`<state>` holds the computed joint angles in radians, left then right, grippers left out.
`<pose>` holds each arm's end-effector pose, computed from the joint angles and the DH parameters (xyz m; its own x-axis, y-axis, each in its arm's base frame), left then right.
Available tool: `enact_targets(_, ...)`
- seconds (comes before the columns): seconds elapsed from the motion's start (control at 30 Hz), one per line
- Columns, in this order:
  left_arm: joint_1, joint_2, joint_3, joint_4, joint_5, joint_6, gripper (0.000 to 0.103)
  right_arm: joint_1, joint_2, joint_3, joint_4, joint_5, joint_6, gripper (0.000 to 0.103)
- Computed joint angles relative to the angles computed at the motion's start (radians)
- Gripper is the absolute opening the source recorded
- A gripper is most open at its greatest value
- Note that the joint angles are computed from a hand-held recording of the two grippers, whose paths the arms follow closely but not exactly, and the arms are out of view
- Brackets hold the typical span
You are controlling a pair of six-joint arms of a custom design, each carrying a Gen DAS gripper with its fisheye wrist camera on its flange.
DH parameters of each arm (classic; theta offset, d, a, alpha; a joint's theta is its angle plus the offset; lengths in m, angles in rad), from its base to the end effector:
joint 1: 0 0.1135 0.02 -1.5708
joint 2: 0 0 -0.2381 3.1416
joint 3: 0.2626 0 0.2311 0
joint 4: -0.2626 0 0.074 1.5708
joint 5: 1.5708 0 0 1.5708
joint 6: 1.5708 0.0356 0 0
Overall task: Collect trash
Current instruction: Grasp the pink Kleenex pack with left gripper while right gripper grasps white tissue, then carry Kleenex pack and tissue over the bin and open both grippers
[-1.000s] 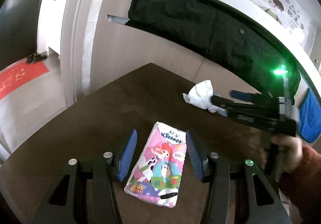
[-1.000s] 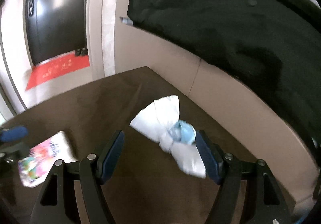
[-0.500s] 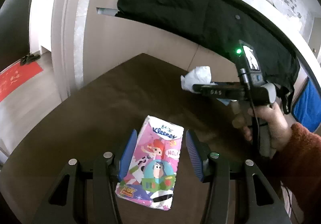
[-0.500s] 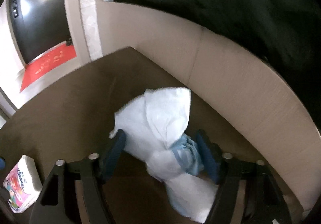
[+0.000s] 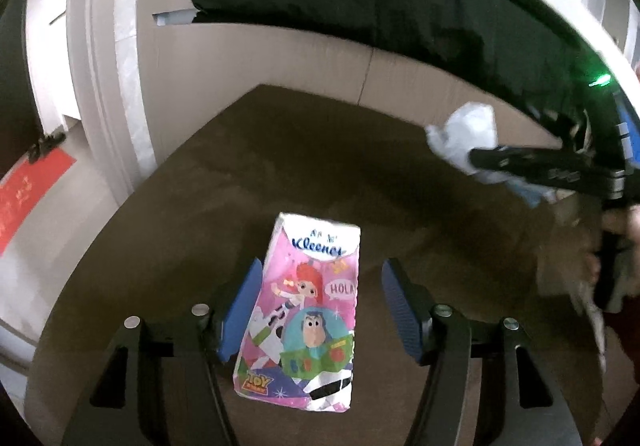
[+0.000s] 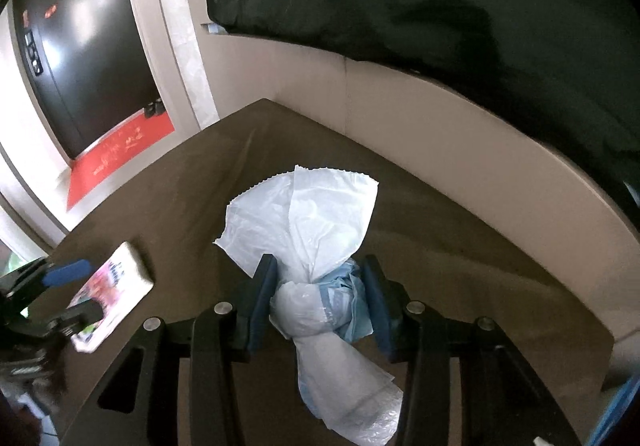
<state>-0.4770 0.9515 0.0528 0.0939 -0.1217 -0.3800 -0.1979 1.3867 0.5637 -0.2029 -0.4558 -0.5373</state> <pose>0.1295 -0.0620 0.0913 -0.7359 -0.0341 -0.6763 0.1163 0.9775 -0.1759 0.2257 -0.0293 0.1341 -0.6962 -0.3291 -0.6380 -0.4697 0.8809 0.0581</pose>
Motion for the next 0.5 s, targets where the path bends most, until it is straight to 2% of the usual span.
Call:
enact_targets(0.17, -0.063, 0.129, 0.038, 0.028, -0.084, -0.013, 0.063, -0.106, -0.124, -0.071, -0.059, -0.05, -0.096, 0.04)
enact_targets(0.3, -0.026, 0.207, 0.056, 0.067, -0.065, -0.026, 0.062, -0.189, -0.184, -0.107, -0.118, -0.104, -0.161, 0.04)
enact_targets(0.37, -0.013, 0.266, 0.068, 0.089, -0.058, -0.034, 0.058, -0.207, -0.192, -0.12, -0.117, -0.119, -0.175, 0.04)
enact_targets(0.5, -0.061, 0.308, 0.081, 0.093, -0.121, -0.067, 0.054, -0.306, -0.203, -0.139, -0.164, -0.181, -0.269, 0.04)
